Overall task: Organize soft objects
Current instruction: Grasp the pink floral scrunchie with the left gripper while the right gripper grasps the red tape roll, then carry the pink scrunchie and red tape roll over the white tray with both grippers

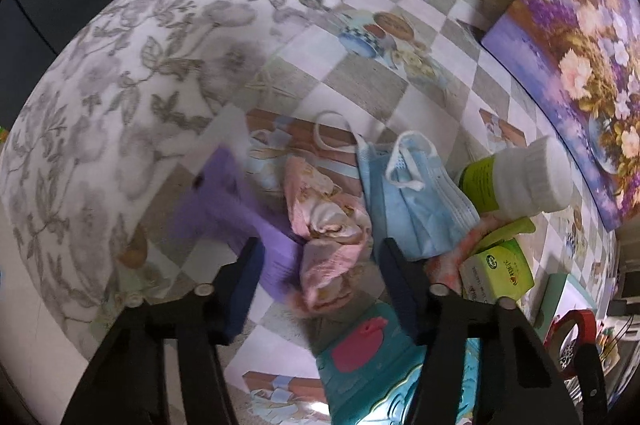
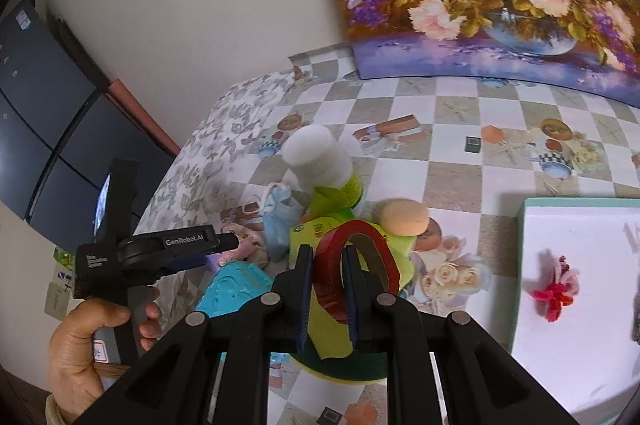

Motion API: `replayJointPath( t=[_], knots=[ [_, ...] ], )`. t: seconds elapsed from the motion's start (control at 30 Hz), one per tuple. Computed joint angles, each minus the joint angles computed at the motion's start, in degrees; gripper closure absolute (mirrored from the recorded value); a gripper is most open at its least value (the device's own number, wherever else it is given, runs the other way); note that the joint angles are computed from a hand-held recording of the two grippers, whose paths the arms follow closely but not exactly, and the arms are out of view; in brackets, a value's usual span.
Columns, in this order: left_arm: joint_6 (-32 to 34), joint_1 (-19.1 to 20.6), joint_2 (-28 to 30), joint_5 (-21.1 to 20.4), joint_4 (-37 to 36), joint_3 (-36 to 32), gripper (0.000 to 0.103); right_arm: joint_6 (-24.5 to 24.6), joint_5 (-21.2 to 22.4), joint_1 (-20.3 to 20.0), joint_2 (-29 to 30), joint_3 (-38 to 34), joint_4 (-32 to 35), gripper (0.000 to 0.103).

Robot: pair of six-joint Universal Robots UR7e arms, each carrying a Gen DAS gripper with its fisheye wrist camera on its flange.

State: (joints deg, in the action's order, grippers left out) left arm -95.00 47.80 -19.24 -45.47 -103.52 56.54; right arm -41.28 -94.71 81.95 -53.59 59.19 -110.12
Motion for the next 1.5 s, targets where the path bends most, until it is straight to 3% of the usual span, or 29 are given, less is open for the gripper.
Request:
replayJointPath(
  t=[0.53, 0.77, 1.0, 1.27, 1.5],
  knots=[
    [3.1, 0.9, 2.1, -0.2, -1.8, -1.3, 0.093, 0.6, -0.7, -0.4, 0.5, -1.2, 0.8, 0.087],
    [3.6, -0.1, 0.7, 2.0, -5.0, 1.0, 0.096, 1.3, 0.6, -0.7, 0.4, -2.2, 1.3, 0.087],
    [0.7, -3.4, -2.2, 8.4, -4.6, 3.3, 0.096, 1.3, 2.7, -0.9, -0.3, -3.1, 1.6, 0.087],
    [0.6, -6.5, -1.7, 13.8, -1.4, 0.0, 0.096, 1.6, 4.1, -1.3, -1.1, -4.0, 0.5, 0.087],
    [8.7, -7.8, 3.2, 14.5, -5.0, -7.0, 0.096, 3.9, 0.5, -1.8, 0.2, -7.0, -0.9, 0.087]
  ],
)
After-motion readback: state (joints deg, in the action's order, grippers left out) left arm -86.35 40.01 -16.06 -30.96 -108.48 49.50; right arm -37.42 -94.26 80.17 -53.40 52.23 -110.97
